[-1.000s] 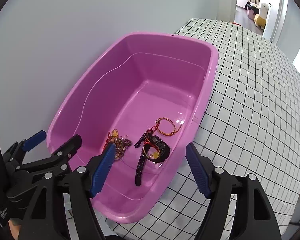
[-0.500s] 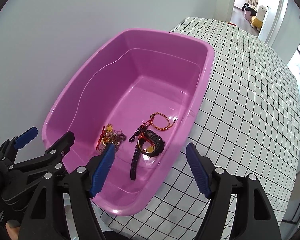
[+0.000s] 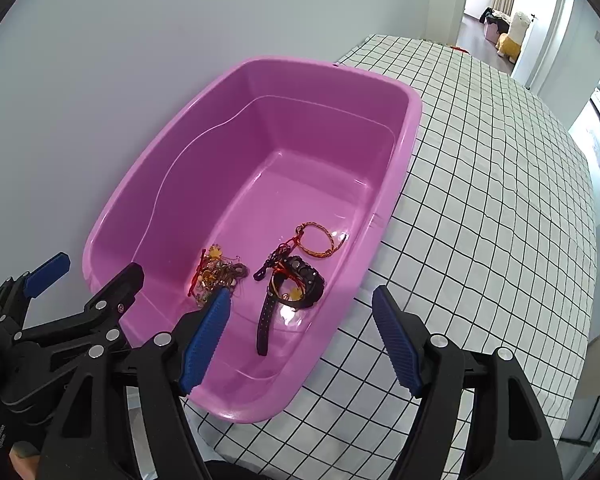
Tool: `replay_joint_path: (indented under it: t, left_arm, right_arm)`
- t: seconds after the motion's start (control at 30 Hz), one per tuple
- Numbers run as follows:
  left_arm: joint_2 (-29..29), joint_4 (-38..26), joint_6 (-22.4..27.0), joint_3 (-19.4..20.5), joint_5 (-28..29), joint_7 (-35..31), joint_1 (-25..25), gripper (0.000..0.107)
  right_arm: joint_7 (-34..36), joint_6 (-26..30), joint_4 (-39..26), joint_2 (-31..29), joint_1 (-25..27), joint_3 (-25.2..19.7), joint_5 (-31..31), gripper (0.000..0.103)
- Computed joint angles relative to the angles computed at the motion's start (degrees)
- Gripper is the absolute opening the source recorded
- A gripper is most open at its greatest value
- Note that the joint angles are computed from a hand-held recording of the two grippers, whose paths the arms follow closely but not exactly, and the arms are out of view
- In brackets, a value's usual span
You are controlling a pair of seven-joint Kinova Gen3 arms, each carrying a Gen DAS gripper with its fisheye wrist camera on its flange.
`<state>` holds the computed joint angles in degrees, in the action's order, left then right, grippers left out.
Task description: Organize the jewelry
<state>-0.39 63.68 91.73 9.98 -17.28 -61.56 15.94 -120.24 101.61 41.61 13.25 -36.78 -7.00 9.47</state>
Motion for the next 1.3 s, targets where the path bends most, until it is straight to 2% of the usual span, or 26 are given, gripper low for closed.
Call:
replay_joint_path:
  t: [0.53,0.93,1.13,1.3]
  left_arm:
    - [-0.3,0.2,0.2,0.4,-1.2,1.0,0.4,0.096]
    - [-0.2,-0.2,0.7,0.0,0.4,0.1,-0.1,0.096]
    - [-1.1,1.0,-0.8,-0.2,1.8,-0.8,-0.6,0.096]
    - [-0.9,0.8,-0.6,0.6,0.6,-0.4,-0.5,0.096]
  right_arm:
    - [-0.3,0.5,0.1,-0.1,-0.1,0.0,0.2,0.07]
    - [-0.5,0.5,0.2,-0.2,-0.2,-0.1,0.3,0.07]
    - [-0.9,0.1,1.0,-0.5,-0.1,-0.1,0.2,0.07]
    - [-1.1,-0.1,1.4,-0.6,0.0,-0.3,0.1,0.07]
